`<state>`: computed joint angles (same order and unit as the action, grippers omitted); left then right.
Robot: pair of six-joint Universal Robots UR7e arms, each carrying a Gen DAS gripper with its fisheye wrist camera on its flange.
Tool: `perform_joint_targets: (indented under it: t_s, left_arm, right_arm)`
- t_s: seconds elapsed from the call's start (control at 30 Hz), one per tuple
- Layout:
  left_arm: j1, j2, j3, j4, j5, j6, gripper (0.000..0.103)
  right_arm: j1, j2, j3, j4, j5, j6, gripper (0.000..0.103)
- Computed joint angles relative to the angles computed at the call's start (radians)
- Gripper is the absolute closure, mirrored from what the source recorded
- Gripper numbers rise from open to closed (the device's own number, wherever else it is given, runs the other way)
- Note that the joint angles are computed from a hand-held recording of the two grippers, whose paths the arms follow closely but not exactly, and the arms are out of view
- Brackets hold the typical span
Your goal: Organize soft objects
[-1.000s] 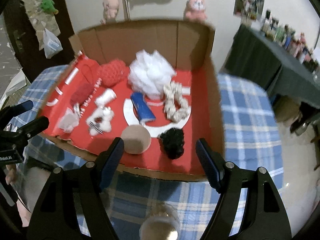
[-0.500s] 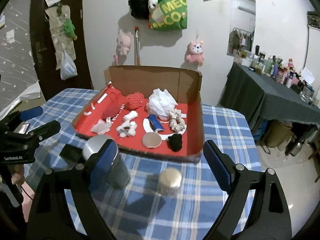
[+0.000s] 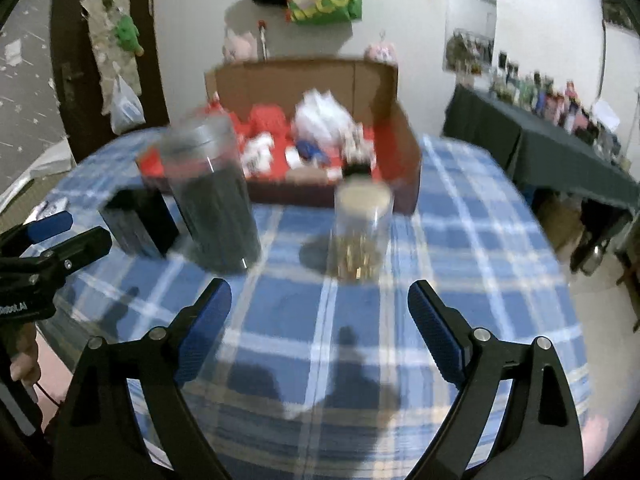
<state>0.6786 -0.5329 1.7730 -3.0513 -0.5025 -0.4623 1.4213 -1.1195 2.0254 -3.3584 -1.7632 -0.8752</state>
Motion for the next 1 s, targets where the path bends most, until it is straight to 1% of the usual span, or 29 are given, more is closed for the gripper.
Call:
perform_joint_targets:
  t_s: [0.17,0.27,0.37,0.43,0.63,1.0]
  left_arm:
    - [0.019,0.028,-0.005,0.074,-0.019,-0.051,0.000]
    - [0.024,0.037,-0.013,0.123,-0.010,-0.085,0.000]
    - [0.030,0.039,-0.025,0.208,0.000,-0.146,0.000]
    - [0.031,0.043,-0.023,0.193,0.005,-0.151,0.000]
    - [0.029,0.048,-0.031,0.216,0.022,-0.176,0.000]
    - [0.029,0.049,-0.032,0.213,0.022,-0.175,0.000]
  right_arm:
    - [-0.026,0.049,-0.005,-0.017,-0.039,0.006,0.012]
    - [-0.034,0.063,-0.011,-0.015,-0.048,0.020,0.012]
    - [-0.035,0.079,-0.021,-0.027,-0.065,0.020,0.012]
    - [-0.037,0.088,-0.025,-0.039,-0.074,0.015,0.012]
    - [-0.035,0.100,-0.029,-0.063,-0.078,0.017,0.012]
    - [-0.032,0.106,-0.031,-0.073,-0.087,0.016,0.011]
